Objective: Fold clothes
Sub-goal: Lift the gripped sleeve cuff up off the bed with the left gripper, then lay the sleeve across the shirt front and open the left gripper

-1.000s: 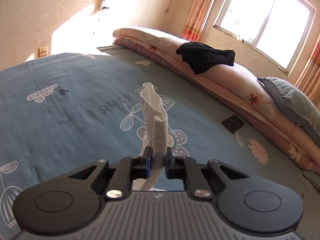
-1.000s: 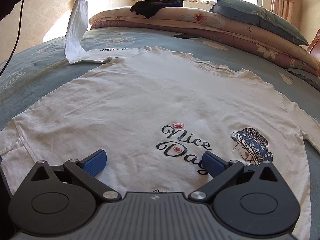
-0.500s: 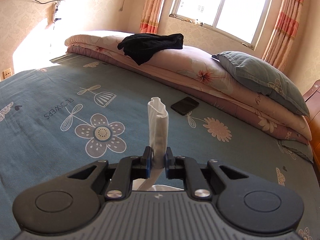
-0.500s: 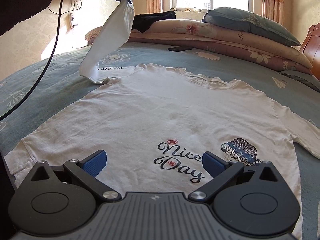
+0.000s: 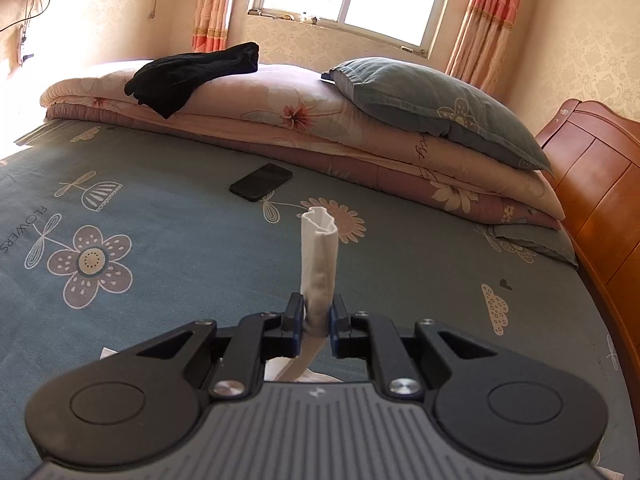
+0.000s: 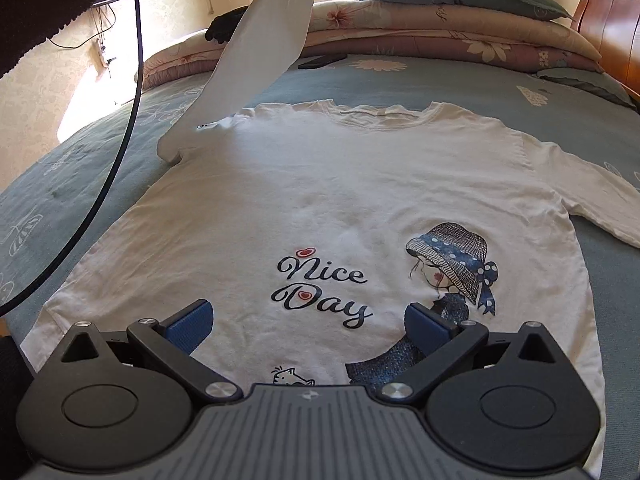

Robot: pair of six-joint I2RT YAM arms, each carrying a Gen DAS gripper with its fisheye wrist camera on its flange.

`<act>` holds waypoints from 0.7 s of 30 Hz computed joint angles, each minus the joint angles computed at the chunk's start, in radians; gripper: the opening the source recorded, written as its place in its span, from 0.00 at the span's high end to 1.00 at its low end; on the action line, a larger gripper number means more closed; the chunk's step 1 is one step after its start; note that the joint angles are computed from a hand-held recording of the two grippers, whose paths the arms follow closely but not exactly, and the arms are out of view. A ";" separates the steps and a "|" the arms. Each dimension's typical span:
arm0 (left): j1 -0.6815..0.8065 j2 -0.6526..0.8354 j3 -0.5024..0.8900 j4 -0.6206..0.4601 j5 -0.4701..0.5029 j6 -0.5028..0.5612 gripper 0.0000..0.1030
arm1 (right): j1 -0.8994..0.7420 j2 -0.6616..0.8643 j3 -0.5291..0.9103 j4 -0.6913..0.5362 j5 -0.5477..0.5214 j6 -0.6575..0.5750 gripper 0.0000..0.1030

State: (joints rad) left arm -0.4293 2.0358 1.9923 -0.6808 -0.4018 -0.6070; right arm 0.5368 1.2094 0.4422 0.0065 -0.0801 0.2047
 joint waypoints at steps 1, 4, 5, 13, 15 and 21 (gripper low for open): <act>-0.011 0.019 0.025 -0.009 -0.002 0.003 0.89 | -0.026 0.006 0.007 -0.016 -0.032 0.013 0.00; -0.037 0.075 0.097 -0.035 0.004 0.000 0.89 | -0.098 0.000 0.012 -0.048 -0.106 0.044 0.00; -0.045 0.094 0.119 -0.043 0.009 -0.004 0.89 | -0.122 -0.002 0.013 -0.057 -0.130 0.052 0.00; -0.107 0.280 0.364 -0.133 0.029 -0.001 0.89 | -0.231 -0.004 0.015 -0.105 -0.249 0.085 0.00; -0.120 0.328 0.422 -0.156 0.039 0.000 0.89 | -0.252 -0.012 0.015 -0.118 -0.261 0.091 0.00; -0.157 0.462 0.561 -0.218 0.059 -0.007 0.89 | -0.375 -0.051 -0.002 -0.121 -0.289 0.160 0.00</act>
